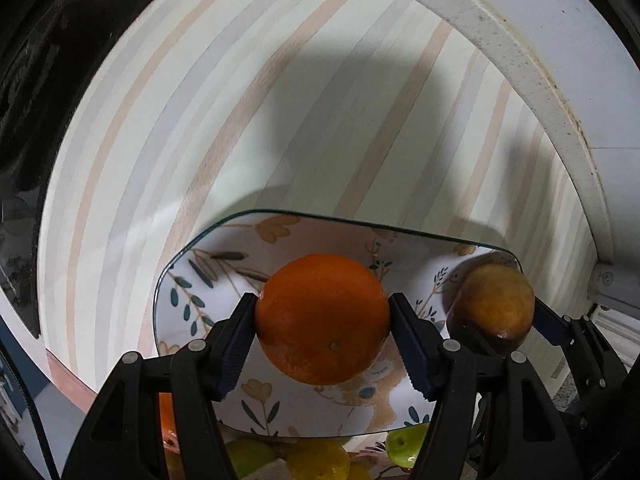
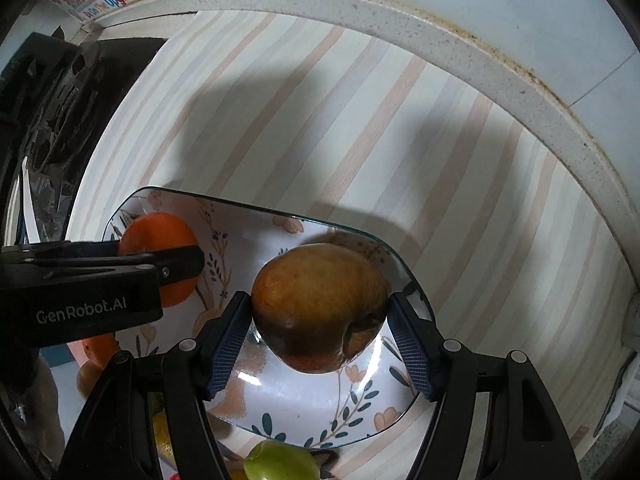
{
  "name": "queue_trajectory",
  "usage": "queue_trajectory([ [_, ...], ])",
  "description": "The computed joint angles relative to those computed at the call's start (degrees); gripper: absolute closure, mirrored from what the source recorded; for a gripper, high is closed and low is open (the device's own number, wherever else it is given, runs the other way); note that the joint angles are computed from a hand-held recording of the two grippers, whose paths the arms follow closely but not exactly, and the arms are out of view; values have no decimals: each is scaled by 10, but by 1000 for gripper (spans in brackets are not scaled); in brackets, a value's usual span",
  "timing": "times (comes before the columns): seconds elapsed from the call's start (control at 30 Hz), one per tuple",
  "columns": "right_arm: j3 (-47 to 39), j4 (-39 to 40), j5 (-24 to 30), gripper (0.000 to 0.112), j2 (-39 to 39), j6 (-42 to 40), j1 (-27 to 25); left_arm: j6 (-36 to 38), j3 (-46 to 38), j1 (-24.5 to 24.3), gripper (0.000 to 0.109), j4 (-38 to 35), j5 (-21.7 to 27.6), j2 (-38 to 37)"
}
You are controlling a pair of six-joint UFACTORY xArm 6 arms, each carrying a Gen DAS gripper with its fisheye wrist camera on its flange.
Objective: Organize fruits
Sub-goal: 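Place the orange on the plate with the left gripper while the right places the apple, then lift both grippers away from the plate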
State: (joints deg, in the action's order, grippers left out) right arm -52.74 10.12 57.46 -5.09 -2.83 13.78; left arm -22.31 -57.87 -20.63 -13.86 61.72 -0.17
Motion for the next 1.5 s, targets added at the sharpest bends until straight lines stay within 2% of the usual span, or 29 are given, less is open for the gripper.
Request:
queue_trajectory([
  [0.07,-1,9,2,33,-2,-1,-5,-10,-10,-6,45,11,-7,15],
  [0.1,-3,9,2,24,-1,5,-5,-17,-12,-6,45,21,-3,17],
  [0.13,0,15,-2,22,-6,6,-10,-25,-13,-7,43,32,0,17],
  [0.2,5,20,4,22,-17,2,-19,-35,-9,-10,24,39,-11,16],
  [0.4,31,7,7,20,-71,1,-40,-61,1,-16,19,75,-17,-21],
  [0.5,54,-4,24,20,-115,-5,-42,-77,16,-27,19,98,-16,-57],
  [0.53,62,-7,30,20,-128,-5,-41,-67,16,-29,19,99,-1,-66],
  [0.7,96,-40,46,20,-181,34,-7,-117,44,-63,19,153,12,-117],
  [0.9,142,-43,77,20,-270,47,3,-156,114,-81,19,187,30,-224],
  [1.1,165,-36,89,20,-322,60,18,-225,153,-126,19,206,63,-308],
  [1.5,171,-29,183,20,-485,60,21,-327,162,-232,19,266,148,-432],
])
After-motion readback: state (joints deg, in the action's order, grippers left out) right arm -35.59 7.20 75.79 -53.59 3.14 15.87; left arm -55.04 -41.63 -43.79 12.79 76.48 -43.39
